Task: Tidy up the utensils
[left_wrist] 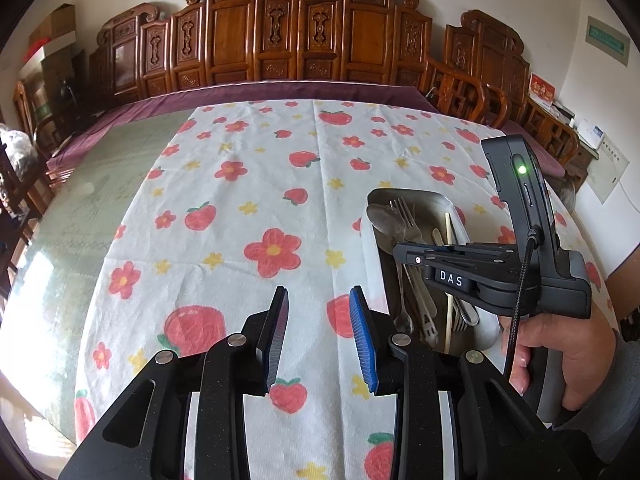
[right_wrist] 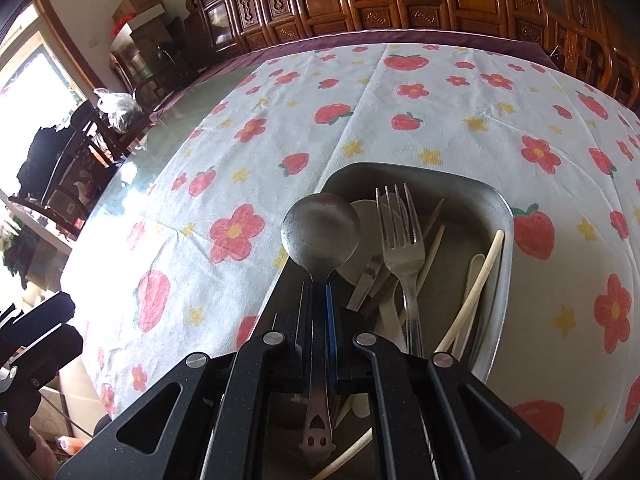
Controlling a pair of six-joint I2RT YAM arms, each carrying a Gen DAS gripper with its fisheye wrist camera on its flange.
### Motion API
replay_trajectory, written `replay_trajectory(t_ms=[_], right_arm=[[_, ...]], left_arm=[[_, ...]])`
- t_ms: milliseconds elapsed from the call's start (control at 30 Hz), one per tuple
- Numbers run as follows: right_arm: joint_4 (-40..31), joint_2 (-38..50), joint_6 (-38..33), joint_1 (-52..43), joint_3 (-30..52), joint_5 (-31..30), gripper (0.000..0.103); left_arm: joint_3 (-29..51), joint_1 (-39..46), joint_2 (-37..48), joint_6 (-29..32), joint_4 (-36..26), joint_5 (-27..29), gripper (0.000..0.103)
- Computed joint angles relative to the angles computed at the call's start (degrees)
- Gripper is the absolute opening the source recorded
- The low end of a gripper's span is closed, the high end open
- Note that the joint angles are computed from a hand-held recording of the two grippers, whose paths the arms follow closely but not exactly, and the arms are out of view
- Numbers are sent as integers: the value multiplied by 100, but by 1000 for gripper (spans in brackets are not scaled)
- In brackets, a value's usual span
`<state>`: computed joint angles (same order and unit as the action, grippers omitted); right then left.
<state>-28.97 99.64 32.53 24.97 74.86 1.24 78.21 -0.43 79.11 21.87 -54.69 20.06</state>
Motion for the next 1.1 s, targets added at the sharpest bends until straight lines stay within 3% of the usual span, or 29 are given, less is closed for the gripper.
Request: replay_trajectory(t_ms=[367, 667, 867, 933, 1000, 1100], right_arm=[[-49, -276, -143, -33, -212, 256, 7], [-264, -1744, -261, 178, -1024, 899, 7], [-863, -3220, -109, 443, -1704, 1527, 8], [-1185, -3715, 32, 631, -1858, 1848, 21], [-1522, -4161, 174, 815, -1961, 2163, 41], [-2140, -4723, 506, 1239, -1994, 2720, 63]], left_arm=[[-71, 11, -51, 17, 24, 15, 30], [-101, -183, -372, -171, -43, -51, 30], [-194, -589, -880, -398, -121, -223, 51], [-262, -728, -1101, -506, -138, -265, 61], [-299, -901, -1267, -637, -133, -380, 76], [-351, -1170, -1495, -838, -196, -535, 85]])
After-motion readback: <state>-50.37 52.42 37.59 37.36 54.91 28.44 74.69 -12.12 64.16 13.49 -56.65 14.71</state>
